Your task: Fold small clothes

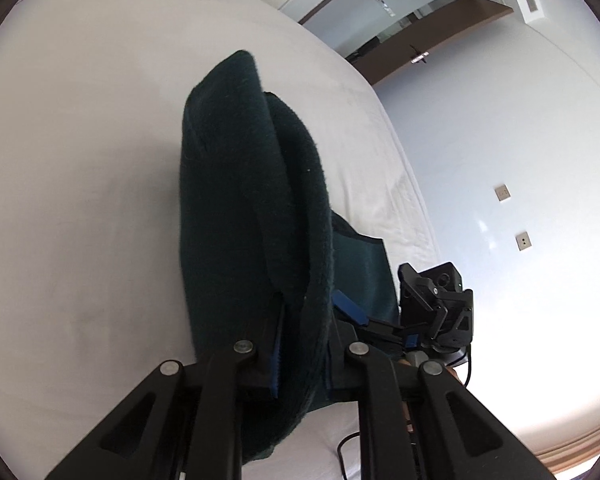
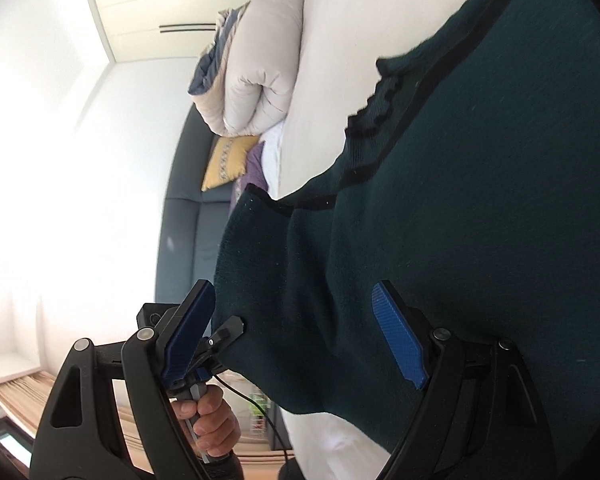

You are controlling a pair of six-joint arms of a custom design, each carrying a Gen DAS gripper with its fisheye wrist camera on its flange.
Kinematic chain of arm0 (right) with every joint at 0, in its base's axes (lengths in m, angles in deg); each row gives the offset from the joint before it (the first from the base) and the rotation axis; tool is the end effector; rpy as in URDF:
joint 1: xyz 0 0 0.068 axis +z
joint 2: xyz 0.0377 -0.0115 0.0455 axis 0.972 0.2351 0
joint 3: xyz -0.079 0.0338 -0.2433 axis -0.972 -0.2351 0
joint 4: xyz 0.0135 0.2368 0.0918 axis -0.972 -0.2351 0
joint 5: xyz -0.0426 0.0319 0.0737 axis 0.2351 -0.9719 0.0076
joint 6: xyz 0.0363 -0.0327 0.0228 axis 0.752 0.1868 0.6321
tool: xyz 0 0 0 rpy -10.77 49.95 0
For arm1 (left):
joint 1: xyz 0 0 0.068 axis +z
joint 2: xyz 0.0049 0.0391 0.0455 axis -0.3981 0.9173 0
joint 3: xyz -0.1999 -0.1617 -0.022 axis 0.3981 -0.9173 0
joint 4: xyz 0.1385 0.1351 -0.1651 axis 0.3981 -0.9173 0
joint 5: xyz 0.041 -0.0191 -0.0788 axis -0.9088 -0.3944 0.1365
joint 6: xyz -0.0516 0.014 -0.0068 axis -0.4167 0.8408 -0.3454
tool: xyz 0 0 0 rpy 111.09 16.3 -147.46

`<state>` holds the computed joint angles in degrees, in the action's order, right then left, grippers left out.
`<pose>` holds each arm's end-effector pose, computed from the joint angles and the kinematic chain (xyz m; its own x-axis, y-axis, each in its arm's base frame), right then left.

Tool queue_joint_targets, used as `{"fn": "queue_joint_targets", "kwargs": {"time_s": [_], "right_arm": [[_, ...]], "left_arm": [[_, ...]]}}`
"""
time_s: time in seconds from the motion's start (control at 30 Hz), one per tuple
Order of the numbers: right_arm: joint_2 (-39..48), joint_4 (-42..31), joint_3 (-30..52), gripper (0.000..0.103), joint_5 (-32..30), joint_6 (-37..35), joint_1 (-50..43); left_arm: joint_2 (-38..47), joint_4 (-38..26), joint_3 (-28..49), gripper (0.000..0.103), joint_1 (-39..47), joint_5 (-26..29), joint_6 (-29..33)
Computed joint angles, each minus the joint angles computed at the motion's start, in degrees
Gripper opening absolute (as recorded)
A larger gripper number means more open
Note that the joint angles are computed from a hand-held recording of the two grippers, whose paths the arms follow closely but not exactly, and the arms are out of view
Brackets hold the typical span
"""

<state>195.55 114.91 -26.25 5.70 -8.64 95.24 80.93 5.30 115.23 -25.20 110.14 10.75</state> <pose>0.3117 0.1330 0.0863 -0.9111 0.4025 -0.0886 0.0017 0.2187 0.9758 0.2541 -0.0308 0.2343 -0.9154 -0.1692 -0.3652 0.1324 0.7303 -0.6702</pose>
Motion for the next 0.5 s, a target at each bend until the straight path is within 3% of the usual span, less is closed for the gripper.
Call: {"fn": "queue_joint_targets", "kwargs": {"time_s": [0.2,0.3,0.43,0.5], "right_arm": [[1.87,14.15,-4.9,0.091,-7.07,7.28,-8.54],[2.15,18.55,-6.38,0.091,-9.49,8.71,-12.05],[0.14,12.99,-6.88,0.093,-11.52,4.63,-15.84],[-1.88,4.93,-6.19,0.093,-11.66,0.13,-16.77]], "left_arm": [[5.65,12.68,-0.15,0.014,-18.87,-8.64,-11.51],[9.93,16.29,0.85,0.014,-25.7,-13.25,-13.47],[14.72,20.28,1.44,0.016,-32.99,-18.7,-15.89],[15.86,22.63,0.51,0.026,-34.12,-19.2,-17.26]]}}
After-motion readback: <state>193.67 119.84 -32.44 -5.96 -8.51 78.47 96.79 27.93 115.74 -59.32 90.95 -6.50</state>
